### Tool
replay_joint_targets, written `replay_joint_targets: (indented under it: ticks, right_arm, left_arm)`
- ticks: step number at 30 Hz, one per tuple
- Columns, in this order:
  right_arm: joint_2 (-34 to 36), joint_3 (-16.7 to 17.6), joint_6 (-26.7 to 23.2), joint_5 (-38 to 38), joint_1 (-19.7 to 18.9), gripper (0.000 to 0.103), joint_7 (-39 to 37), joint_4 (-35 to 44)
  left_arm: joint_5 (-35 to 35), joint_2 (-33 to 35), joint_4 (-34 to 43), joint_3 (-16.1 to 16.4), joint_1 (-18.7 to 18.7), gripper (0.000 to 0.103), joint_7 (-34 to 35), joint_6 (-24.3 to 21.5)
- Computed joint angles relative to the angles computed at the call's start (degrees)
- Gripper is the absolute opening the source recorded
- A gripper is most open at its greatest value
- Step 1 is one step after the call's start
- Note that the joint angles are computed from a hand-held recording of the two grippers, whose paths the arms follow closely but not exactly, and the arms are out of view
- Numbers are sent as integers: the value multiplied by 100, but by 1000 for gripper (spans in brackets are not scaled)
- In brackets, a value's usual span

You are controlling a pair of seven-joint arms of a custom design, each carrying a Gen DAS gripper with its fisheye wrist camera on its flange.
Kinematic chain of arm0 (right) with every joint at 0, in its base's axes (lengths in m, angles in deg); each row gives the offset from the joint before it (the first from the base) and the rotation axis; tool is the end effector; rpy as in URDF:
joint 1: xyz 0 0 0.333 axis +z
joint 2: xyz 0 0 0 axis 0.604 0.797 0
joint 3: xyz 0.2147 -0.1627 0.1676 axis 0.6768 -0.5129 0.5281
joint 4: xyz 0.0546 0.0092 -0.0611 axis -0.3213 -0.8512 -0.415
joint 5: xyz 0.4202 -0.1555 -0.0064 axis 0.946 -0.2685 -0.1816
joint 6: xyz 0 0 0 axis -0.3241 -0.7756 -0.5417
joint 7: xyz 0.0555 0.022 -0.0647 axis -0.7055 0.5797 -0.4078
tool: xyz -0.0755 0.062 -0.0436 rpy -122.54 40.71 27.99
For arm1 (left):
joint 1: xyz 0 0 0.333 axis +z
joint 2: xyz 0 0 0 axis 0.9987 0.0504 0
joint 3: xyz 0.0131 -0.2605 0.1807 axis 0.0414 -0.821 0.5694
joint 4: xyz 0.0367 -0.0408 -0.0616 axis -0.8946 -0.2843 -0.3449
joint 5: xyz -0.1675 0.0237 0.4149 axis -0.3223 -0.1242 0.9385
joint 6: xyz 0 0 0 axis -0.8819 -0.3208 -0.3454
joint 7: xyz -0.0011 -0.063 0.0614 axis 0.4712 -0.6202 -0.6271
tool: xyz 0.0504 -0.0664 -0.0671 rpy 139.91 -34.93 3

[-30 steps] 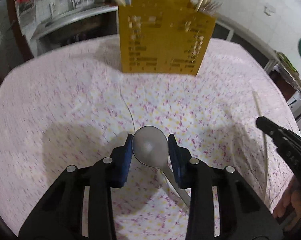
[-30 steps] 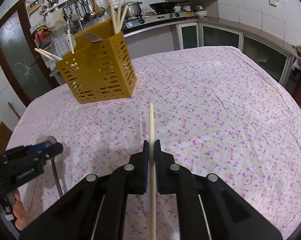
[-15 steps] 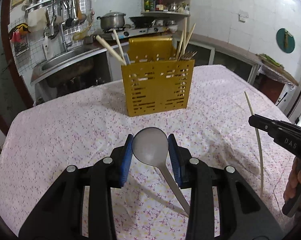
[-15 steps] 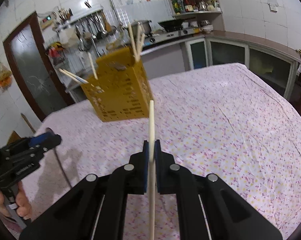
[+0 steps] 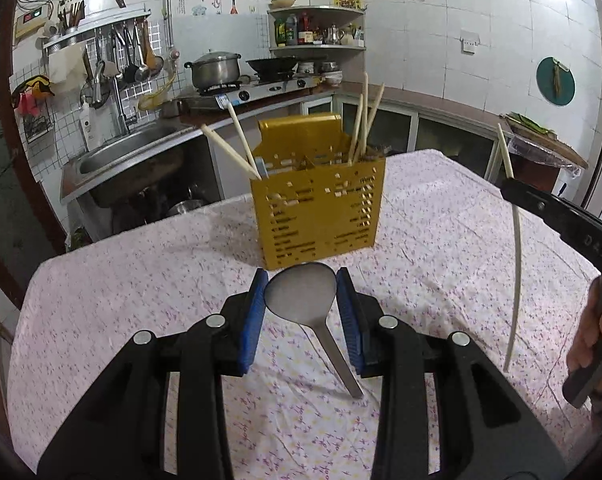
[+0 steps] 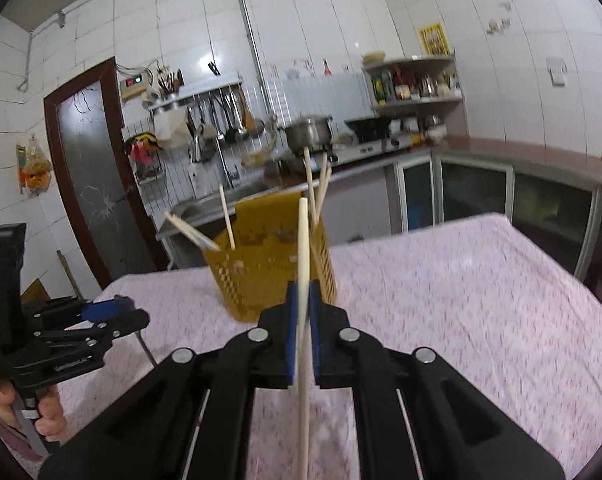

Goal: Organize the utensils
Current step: 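Lift the metal spoon toward the yellow holder while the right tool carries its chopstick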

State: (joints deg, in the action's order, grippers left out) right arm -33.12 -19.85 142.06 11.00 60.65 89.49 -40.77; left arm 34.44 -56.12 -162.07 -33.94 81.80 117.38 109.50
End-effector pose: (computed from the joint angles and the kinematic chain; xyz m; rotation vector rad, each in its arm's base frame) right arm 0.6800 0.3717 0.5357 -1.5624 1.1462 -0.5071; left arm 0.6289 -0.1881 0.5663 -1.6357 1.6678 -0.7940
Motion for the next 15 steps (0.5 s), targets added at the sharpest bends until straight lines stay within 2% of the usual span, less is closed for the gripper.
replay_joint_targets:
  ticks: [1,2,3,7,10,13,15]
  right_arm:
    - [119,21,91,-38,-12,6,-40,168]
    - [233,241,213,-69,-171,6,-161,302]
    - [351,290,335,-109,-199,6,-220,454]
    - [857,326,580,-295,-183,6,-337,1225]
    - [1321,332,543,-373,-139,6,-346,2035]
    - [1776,25,477,-337,106,6,-272,2908]
    - [2161,124,363,-409,90,6,-287,3631]
  left_arm:
    - [-7,-2,20,10,8,34,8,18]
    - [-52,-8,41,17,14,34,46,31]
    - [-50,-20,63,26,26,34,41,57]
    - [-34,9,254,39,57,34,63,34]
    - [-77,66,477,56,72,34,152,-52]
    - [-141,132,776,79,85,34,280,-173]
    - [-251,197,1016,90,88,34,410,-284]
